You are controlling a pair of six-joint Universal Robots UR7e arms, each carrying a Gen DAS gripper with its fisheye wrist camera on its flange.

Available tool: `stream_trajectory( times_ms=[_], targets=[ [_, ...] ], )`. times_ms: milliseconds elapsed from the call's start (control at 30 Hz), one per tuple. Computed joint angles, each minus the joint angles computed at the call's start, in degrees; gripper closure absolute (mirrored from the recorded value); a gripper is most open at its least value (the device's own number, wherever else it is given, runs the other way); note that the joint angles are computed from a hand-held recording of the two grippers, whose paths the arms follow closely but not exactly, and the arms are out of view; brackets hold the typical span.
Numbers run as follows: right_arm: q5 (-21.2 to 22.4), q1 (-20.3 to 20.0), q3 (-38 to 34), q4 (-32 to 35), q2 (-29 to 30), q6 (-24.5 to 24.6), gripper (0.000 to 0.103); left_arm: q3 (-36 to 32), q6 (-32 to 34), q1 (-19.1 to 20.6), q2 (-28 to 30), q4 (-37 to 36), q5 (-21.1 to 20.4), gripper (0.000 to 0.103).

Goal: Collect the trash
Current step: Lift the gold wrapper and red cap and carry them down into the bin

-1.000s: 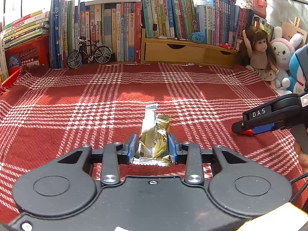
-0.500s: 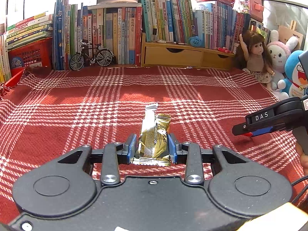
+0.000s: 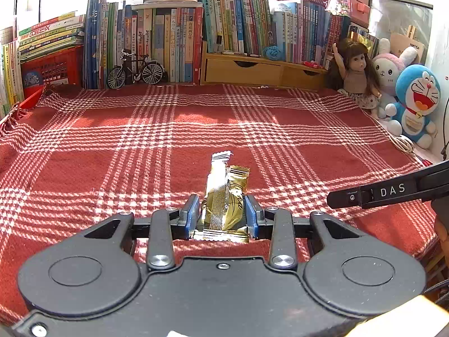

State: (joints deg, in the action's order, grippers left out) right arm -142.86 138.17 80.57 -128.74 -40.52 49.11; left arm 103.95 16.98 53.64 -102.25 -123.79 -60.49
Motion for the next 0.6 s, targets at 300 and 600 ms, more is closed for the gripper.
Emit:
stream_trajectory(
  times_ms=[300,600],
  targets=[
    [3.1,3.7,1.7,-1.9,0.5,-2.6,0.054,1.9,-3.9,-1.7,-7.5,8.9,0.3,0.070],
    [6.6,6.8,4.3,-2.9,0.5,-2.6,0.054,3.2,-8.9,-4.2,-15.8,20.5,-0.3,0.070]
  ],
)
